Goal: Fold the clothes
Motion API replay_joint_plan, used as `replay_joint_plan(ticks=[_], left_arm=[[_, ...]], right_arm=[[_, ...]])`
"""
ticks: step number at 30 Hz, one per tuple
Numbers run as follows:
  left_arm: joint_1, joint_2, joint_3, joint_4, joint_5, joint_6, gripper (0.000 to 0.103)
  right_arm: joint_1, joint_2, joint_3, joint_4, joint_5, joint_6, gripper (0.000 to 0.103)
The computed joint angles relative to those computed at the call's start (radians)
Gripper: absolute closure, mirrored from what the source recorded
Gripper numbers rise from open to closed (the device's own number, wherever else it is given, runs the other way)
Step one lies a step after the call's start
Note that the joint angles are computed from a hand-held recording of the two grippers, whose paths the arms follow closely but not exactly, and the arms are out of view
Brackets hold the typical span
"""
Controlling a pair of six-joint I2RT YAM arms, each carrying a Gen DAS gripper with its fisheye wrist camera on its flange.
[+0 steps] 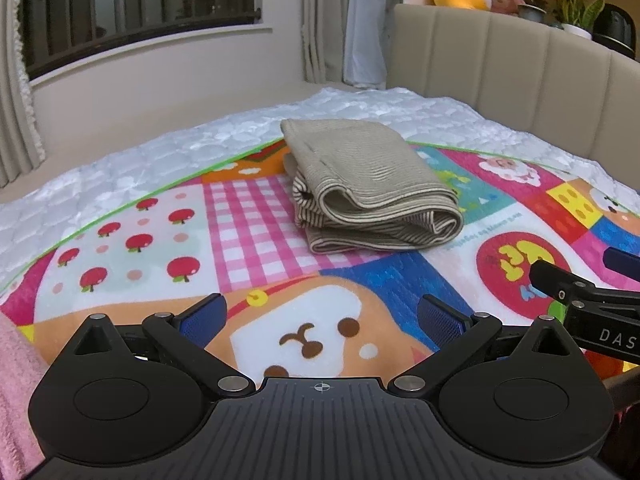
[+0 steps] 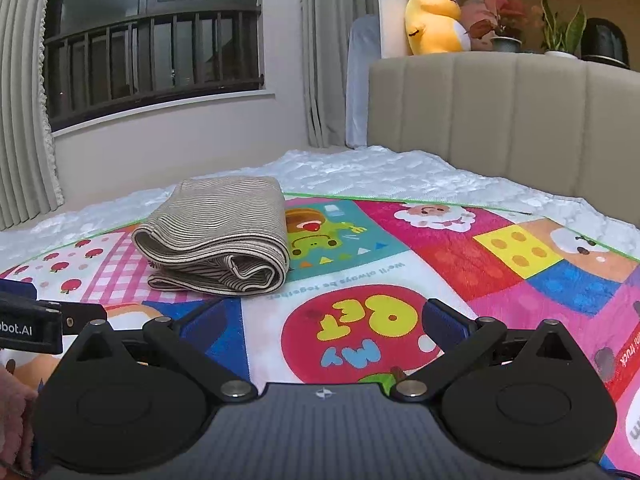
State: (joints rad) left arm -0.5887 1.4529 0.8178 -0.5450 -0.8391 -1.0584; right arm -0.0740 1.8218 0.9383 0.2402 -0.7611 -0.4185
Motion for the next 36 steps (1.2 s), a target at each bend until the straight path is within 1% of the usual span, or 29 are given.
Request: replay_joint_plan(ticks=[18,36], left_arm=[[-0.011,0.053,0.040,-0.046,0.019,0.019,0.000],[-0.007,0.056,0.045,-0.056,0.033,0.015,0.000]], right_arm=[[-0.006,0.027,0.046,-0.056,-0.012,0.030,0.000],[-0.003,0.024,0.040,-0.051,-0.008,0.038,0.000]])
